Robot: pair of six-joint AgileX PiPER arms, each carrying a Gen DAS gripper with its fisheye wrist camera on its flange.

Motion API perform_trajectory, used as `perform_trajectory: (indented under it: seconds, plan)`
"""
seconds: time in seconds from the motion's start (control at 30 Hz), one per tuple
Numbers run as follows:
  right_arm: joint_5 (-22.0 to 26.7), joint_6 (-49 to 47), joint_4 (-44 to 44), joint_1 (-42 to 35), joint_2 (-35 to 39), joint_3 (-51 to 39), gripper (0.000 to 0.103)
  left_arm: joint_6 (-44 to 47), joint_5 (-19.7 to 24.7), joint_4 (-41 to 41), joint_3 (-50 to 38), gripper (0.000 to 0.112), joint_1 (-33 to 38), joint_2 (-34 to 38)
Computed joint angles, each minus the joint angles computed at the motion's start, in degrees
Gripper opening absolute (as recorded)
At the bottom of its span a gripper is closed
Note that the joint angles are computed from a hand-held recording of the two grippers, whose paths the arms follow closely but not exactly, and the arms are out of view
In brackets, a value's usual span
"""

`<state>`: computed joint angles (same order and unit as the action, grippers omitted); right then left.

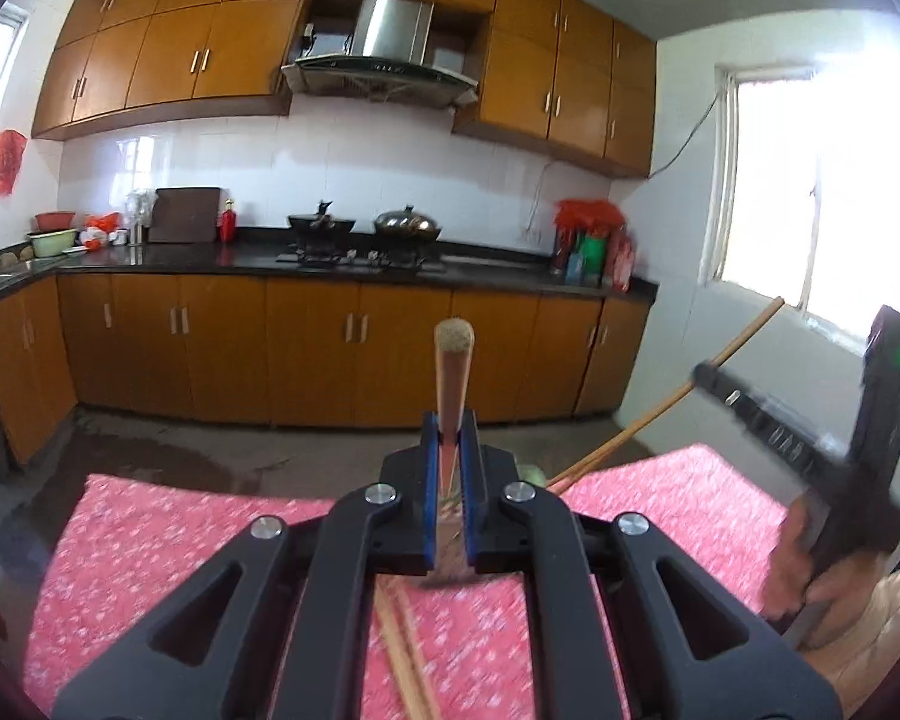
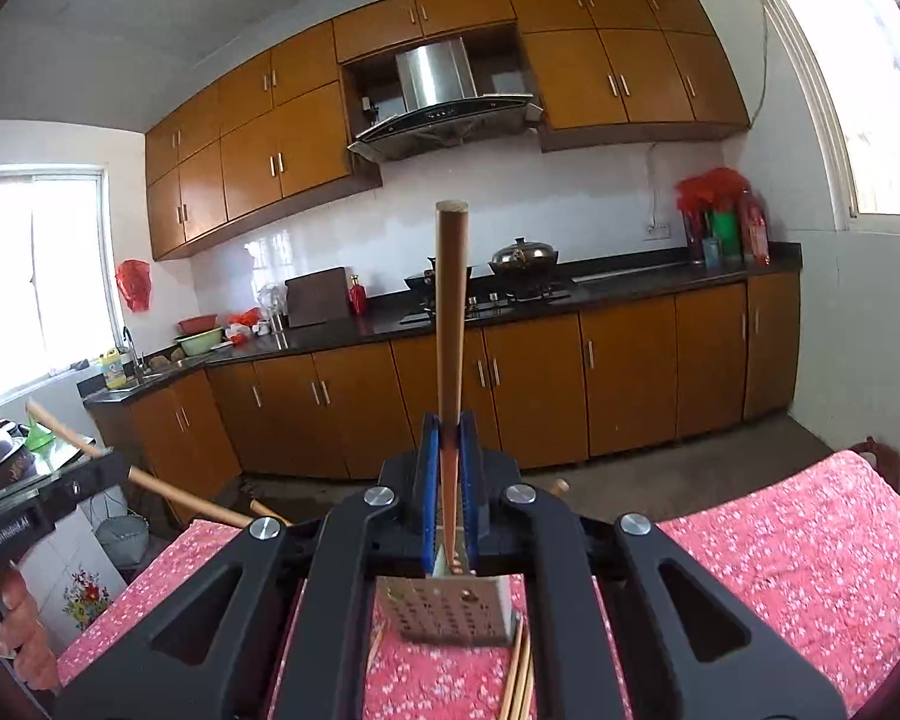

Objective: Organize utensils
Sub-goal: 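Drop both chopsticks into the holder by opening both tools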

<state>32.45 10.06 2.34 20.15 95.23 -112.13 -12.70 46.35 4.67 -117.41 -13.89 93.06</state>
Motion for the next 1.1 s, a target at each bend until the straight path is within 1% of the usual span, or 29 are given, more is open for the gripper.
perform_trajectory:
  seconds: [0.1,0.17,0.3,0.4,0.5,0.6,0.67,0.7,0.73,0.77,0.8,0.83,0.87,0.93,1.03,1.1]
  plan:
    - [1.4,1.2,-2.1,0.7,3.1,-3.9,0.007,-1.0,2.4,1.8,-7.4,0.008,-1.4,5.2]
    - [3.6,1.8,-3.0,0.8,6.3,-7.7,0.007,-1.1,5.4,3.6,-13.5,0.008,-2.5,10.0]
    - [7.5,2.3,-2.4,0.7,10.1,-11.3,0.008,-0.9,10.4,2.8,-21.8,0.008,-2.8,17.8]
    - [9.0,2.2,-1.6,0.3,12.1,-12.3,0.007,-0.6,10.1,0.3,-20.6,0.008,-1.5,19.2]
    - [9.9,1.9,-1.0,0.1,13.1,-12.4,0.008,-0.4,11.6,-1.3,-22.5,0.008,-0.5,21.6]
    - [10.1,2.4,-1.1,0.1,13.1,-12.5,0.008,-0.2,11.6,-2.4,-22.9,0.008,0.5,22.6]
    - [10.2,2.2,-0.7,-0.1,13.0,-12.6,0.008,-0.1,10.9,-3.4,-22.6,0.01,1.1,22.3]
    - [9.9,2.3,-0.9,-0.1,12.6,-12.3,0.009,0.0,9.9,-3.8,-21.8,0.011,1.2,21.8]
    - [9.6,2.4,-1.1,-0.1,12.3,-12.0,0.01,0.2,8.3,-4.3,-18.7,0.014,1.5,20.1]
    - [9.4,2.5,-1.2,-0.1,12.0,-11.8,0.015,0.3,6.9,-4.5,-17.0,0.018,1.6,19.1]
    - [8.9,2.9,-1.7,-0.1,11.3,-11.1,0.024,0.9,5.3,-5.3,-14.1,0.02,2.2,17.3]
    - [8.8,3.1,-2.0,-0.2,11.2,-11.3,0.028,1.0,4.5,-5.2,-13.3,0.022,2.3,16.6]
    - [8.0,3.2,-1.9,-0.3,10.5,-10.5,0.029,1.0,3.9,-5.0,-12.3,0.022,2.4,15.9]
    - [7.0,3.8,-2.4,-0.5,9.1,-9.0,0.029,0.7,2.7,-5.1,-10.3,0.022,2.7,14.5]
    - [3.7,5.7,-4.2,-1.2,5.3,-3.7,0.029,0.3,-1.2,-5.4,-3.2,0.022,3.7,9.7]
    - [2.9,7.3,-5.3,-2.5,2.7,0.5,0.029,-0.1,-3.9,-4.5,2.8,0.028,4.4,5.9]
